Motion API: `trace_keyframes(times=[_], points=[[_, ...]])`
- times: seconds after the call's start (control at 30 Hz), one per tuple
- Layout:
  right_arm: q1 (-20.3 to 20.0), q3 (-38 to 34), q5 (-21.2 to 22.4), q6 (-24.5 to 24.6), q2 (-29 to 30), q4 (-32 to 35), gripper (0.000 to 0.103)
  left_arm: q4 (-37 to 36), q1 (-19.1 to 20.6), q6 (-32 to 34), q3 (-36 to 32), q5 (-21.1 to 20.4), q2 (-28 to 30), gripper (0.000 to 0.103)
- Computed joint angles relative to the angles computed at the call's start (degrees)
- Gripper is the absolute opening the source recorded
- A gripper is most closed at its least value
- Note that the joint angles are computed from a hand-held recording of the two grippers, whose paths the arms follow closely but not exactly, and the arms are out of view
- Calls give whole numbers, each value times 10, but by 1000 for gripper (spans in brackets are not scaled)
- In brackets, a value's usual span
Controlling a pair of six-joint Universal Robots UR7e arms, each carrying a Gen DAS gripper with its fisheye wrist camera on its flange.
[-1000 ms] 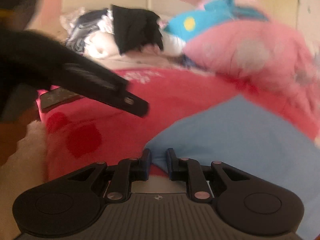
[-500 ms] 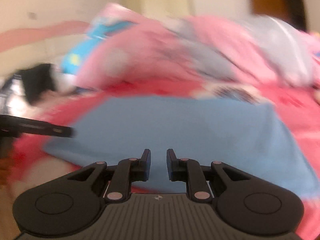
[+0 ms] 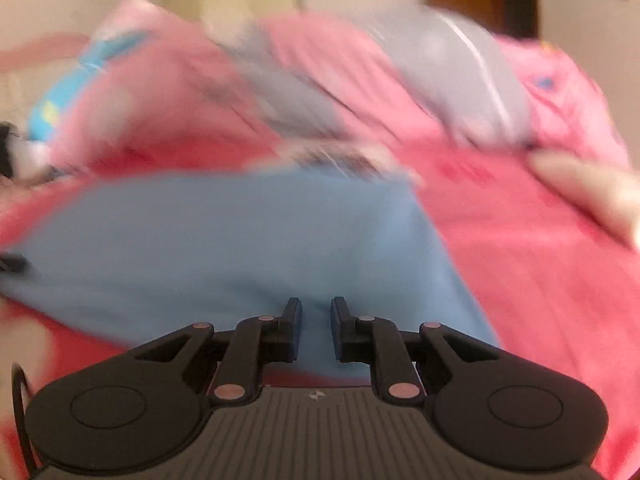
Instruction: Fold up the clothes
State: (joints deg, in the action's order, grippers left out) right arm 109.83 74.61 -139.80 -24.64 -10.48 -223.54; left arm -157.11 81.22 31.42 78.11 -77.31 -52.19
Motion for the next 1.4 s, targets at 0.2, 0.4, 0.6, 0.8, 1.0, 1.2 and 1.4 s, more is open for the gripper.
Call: trace_keyframes(times=[0.2, 0.4, 0.6, 0.8, 1.0, 1.2, 1.4], points=[[5, 71, -45, 35, -43, -60, 17, -1, 1, -5, 0, -3, 1, 40], [-27, 49, 47, 67, -57, -30, 17, -1, 0, -11, 2, -2, 0, 40], [-48, 95, -6, 135, -85, -44, 10, 1, 2, -12, 1, -9, -1, 41], [-47, 76, 20, 136, -90, -35, 12, -5, 1, -14, 7, -7, -3, 41], [-71, 43, 64, 165, -90, 62, 10, 2, 4, -18, 2, -12, -2, 41], [-73, 44, 4, 173, -103, 38, 4, 5, 4, -17, -3, -12, 0, 41], [-87, 12, 111, 205, -113, 147, 5, 6, 3, -21, -4, -10, 0, 41]])
